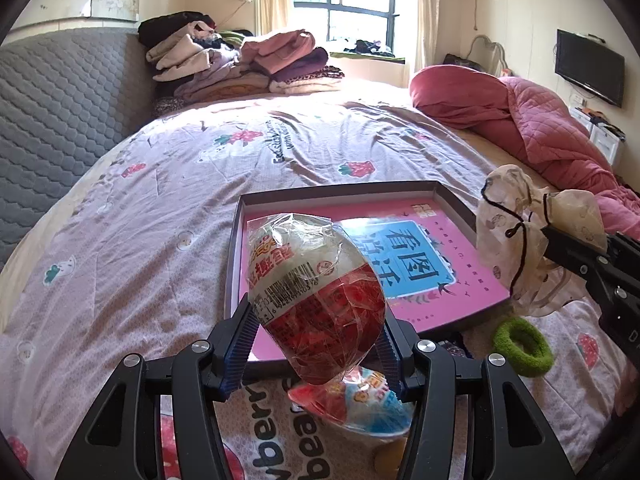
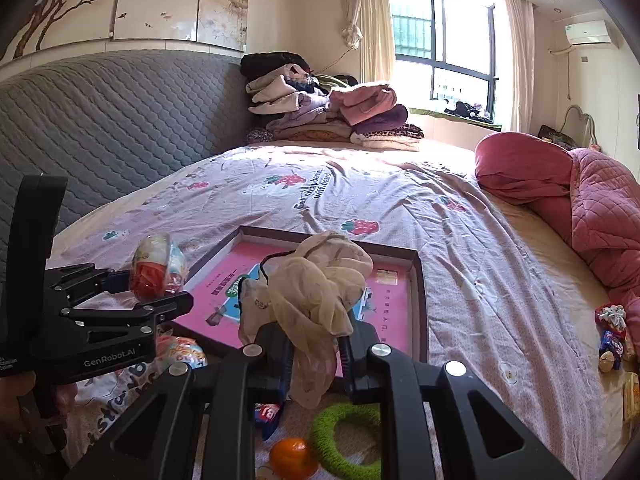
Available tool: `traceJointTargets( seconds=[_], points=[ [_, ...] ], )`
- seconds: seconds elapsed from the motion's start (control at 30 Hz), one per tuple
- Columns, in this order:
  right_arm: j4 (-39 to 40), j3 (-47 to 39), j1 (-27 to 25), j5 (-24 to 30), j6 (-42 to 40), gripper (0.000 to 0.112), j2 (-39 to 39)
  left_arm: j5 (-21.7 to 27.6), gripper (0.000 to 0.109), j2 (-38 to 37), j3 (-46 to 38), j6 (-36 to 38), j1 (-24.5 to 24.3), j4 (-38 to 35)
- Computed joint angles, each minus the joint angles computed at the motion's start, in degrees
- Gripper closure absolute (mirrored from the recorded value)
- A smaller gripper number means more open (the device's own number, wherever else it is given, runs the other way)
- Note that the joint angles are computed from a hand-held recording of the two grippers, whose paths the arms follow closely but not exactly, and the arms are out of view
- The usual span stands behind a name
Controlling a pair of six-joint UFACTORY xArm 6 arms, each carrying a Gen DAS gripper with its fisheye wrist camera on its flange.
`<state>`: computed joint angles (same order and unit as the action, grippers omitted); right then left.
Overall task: Organize objects
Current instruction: 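Carry the red bag with the left tool while the right tool carries the mesh bag, then release the mesh bag with the right tool while the left tool releases the red bag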
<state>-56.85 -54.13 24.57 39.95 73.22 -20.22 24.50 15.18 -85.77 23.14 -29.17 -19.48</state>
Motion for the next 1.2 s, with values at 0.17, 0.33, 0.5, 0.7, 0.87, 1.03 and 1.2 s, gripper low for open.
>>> traceJointTargets(
  seconds=[0.17, 0.33, 0.5, 0.7, 0.87, 1.03, 1.2],
  points=[
    [1.3, 0.0, -4.1, -2.4, -1.2, 0.092, 1.4, 0.3, 0.052, 4.6, -4.8, -1.6, 0.9, 1.5],
    [2.4, -0.6, -7.0, -3.5, -3.2, 0.092, 3.5, 3.2, 0.052, 9.2, -10.3, -3.1, 1.0, 2.6],
    [5.6, -0.1, -8.6, -5.1, -5.4, 0.092, 5.1, 4.9, 0.052, 12.2, -13.0, -3.2, 1.2, 2.3],
    [11.4, 0.1, -9.7, -6.5, -9.5, 0.092, 6.8, 7.0, 0.052, 15.0, -16.8, -3.4, 1.6, 1.8],
    [11.9, 0.0, -9.6, -6.1, -9.8, 0.092, 7.6, 8.4, 0.052, 16.4, -18.9, -3.6, 1.5, 2.3],
    [13.4, -0.6, -9.2, -4.8, -10.9, 0.09, 8.6, 10.2, 0.051, 18.2, -20.5, -3.9, 1.4, 2.9],
    [14.4, -0.9, -9.1, -3.9, -11.5, 0.09, 9.0, 9.8, 0.051, 18.9, -20.4, -5.8, 1.0, 6.3]
  ],
)
